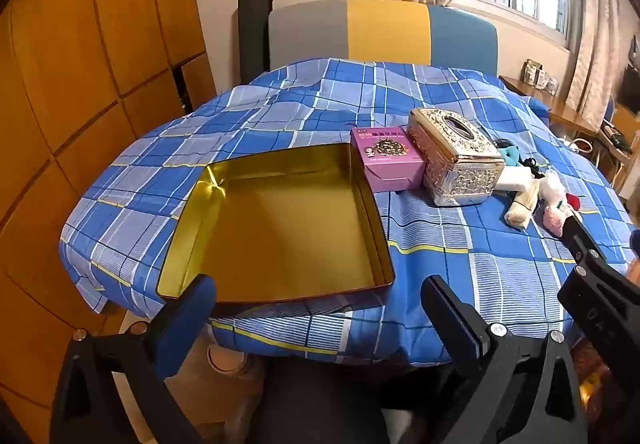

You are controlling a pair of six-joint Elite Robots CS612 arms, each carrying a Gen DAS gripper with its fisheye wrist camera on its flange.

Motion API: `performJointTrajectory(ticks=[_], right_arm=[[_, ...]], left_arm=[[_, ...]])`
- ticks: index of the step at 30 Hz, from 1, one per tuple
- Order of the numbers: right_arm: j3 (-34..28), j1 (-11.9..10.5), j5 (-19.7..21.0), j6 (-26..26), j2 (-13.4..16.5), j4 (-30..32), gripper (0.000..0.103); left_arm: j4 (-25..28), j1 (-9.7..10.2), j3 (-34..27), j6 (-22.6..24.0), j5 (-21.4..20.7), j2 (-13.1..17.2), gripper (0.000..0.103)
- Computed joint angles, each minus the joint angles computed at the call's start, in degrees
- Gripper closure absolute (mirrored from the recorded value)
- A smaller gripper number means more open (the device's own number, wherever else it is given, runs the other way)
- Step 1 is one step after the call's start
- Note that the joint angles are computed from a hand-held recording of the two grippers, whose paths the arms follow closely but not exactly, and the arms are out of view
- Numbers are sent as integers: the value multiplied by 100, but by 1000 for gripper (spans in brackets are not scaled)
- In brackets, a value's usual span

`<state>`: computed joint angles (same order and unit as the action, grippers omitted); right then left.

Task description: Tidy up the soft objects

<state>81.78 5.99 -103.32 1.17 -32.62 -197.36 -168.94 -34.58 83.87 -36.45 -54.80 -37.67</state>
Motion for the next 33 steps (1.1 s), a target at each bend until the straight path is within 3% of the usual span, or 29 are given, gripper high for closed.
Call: performJointTrajectory(ticks=[7, 8, 33], right_arm=[[23, -21, -14, 149, -22, 8, 0], [30, -26, 5, 136, -22, -4, 0], [-28, -22, 35, 53, 27, 173, 0]], left_arm=[[-40, -33, 84, -167, 100, -41, 0], [5, 19, -16, 69, -149, -2, 0], [123, 41, -48, 24, -200, 20, 0]])
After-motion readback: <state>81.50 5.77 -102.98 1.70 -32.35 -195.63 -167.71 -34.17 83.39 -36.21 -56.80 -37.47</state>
